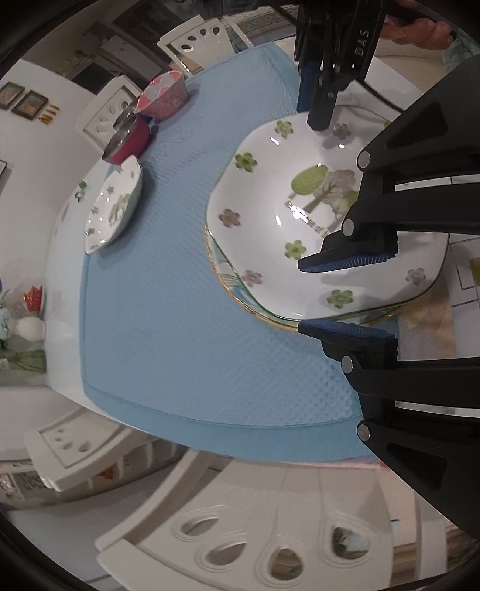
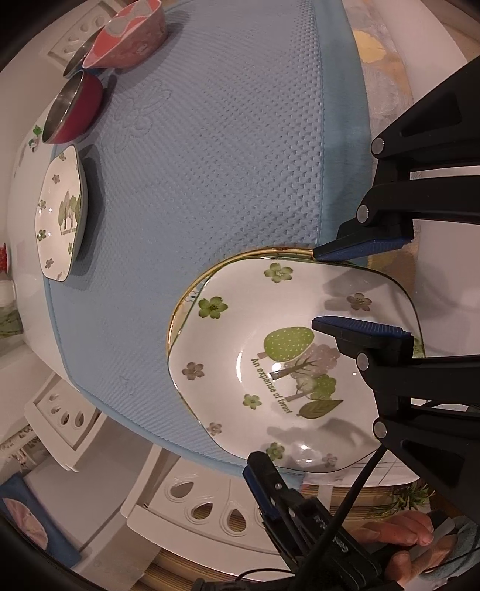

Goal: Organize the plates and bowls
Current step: 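Lower the white tree plate onto the blue-leaf plate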

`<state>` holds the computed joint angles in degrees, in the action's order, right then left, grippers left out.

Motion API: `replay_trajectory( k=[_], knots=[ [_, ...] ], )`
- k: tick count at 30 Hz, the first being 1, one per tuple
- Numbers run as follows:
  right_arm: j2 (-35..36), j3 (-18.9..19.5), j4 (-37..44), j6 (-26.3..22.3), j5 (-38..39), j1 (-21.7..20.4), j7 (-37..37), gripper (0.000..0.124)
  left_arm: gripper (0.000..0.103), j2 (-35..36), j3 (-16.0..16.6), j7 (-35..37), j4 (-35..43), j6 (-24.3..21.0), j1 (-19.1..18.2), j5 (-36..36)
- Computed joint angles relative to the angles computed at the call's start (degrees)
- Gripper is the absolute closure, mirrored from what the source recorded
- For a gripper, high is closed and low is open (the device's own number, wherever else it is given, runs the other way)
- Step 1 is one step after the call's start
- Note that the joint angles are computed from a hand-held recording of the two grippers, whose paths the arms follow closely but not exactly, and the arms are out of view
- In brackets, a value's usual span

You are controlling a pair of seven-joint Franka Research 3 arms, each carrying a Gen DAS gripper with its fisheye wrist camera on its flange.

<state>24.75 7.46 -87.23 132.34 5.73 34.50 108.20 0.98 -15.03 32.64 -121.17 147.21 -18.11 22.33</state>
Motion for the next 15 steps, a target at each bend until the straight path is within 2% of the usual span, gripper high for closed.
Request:
replay_trajectory(
  k=[9,15],
  knots=[
    [3.27,-0.33,5.13,-0.99,0.52,0.26,1.79,0.094,0.079,-0.10,0.20,0.87,-0.49,-1.68,0.30,-0.58],
    [4.18,-0.56,6.28,-0.72,0.58,0.52,2.55,0.094,0.079,-0.68,0.64,1.70,-2.79,2.18,1.12,-5.50]
  ],
)
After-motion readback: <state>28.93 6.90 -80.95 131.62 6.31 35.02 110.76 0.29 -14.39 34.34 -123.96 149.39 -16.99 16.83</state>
